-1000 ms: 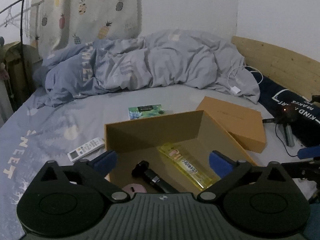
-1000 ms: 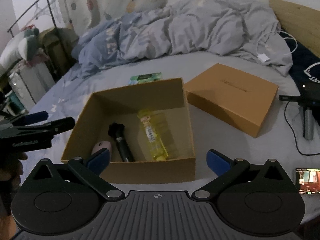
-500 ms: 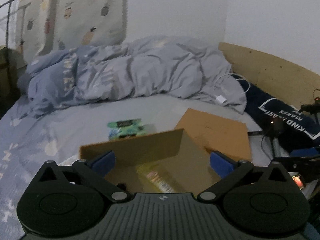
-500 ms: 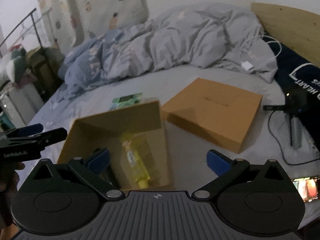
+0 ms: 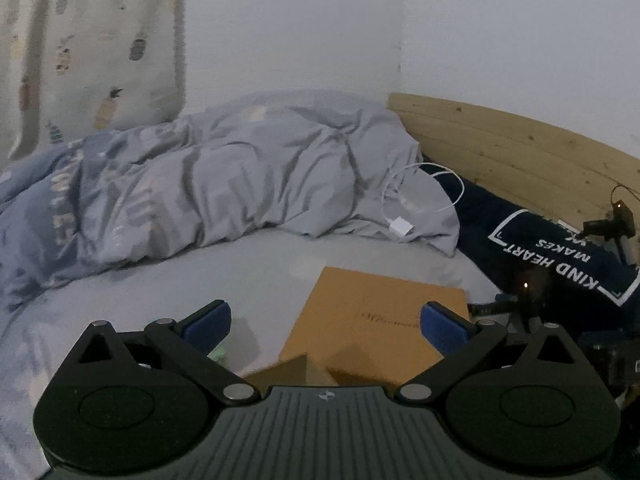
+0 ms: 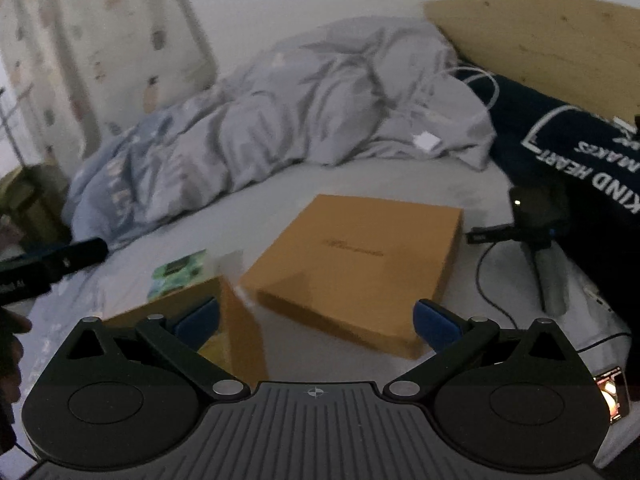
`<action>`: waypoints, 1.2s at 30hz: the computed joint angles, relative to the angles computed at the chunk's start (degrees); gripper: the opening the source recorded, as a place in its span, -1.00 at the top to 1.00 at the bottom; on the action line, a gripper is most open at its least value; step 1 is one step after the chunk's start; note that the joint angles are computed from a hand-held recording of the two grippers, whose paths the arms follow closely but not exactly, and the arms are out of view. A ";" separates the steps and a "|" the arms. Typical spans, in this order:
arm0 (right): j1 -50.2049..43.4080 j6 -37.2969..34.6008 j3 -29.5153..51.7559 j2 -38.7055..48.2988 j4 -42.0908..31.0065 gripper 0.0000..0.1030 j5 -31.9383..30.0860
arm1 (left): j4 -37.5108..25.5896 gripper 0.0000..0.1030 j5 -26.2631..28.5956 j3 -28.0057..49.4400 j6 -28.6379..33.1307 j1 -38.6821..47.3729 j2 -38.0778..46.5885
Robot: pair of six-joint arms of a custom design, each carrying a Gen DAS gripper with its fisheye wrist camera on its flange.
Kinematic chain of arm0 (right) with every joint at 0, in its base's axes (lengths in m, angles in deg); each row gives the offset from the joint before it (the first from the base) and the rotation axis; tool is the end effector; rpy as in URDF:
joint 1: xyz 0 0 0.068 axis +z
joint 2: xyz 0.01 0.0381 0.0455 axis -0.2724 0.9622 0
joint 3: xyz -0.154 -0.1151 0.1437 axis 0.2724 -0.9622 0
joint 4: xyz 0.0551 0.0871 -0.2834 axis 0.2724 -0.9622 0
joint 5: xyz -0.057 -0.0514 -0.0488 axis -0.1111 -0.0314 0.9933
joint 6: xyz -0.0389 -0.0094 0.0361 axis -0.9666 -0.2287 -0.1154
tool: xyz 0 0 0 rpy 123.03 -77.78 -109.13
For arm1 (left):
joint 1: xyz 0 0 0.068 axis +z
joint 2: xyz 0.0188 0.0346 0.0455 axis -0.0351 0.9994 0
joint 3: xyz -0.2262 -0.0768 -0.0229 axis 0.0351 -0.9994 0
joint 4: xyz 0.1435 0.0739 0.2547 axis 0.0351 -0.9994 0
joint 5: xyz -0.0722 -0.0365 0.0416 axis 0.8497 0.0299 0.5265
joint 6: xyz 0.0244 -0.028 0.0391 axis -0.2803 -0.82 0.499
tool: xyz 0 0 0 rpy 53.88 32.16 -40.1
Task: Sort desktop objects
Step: 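Move the left gripper toward the flat orange box while the right gripper approaches it too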
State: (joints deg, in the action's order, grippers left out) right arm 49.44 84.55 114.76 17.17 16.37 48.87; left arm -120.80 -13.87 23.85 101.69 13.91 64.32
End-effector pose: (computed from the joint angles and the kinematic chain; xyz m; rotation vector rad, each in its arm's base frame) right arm 0.1121 0.1816 0.3325 0.4356 2.1738 0.2414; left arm 0.2513 0.0478 0.3444 0.5437 2.0259 -0.3535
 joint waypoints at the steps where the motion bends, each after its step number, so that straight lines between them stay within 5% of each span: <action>1: -1.92 -1.43 -1.42 -1.35 1.28 -1.00 -0.98 | 1.51 -1.00 -1.23 0.29 -1.08 -1.86 1.22; 14: -28.62 -17.76 -15.72 -8.56 20.06 -1.00 -17.21 | 12.09 -1.00 -13.33 11.04 -6.39 -17.24 25.31; 26: -38.07 -19.11 -21.14 3.81 33.02 -1.00 -24.76 | 13.21 -1.00 -24.65 22.96 -4.17 -22.91 46.55; 32: -39.76 -18.85 -21.93 8.94 37.90 -1.00 -26.81 | 9.44 -1.00 -27.02 31.75 -5.73 -24.58 55.29; 36: -40.81 -18.21 -22.10 11.52 40.24 -1.00 -28.08 | 1.48 -1.00 -29.91 42.90 -4.60 -25.77 63.67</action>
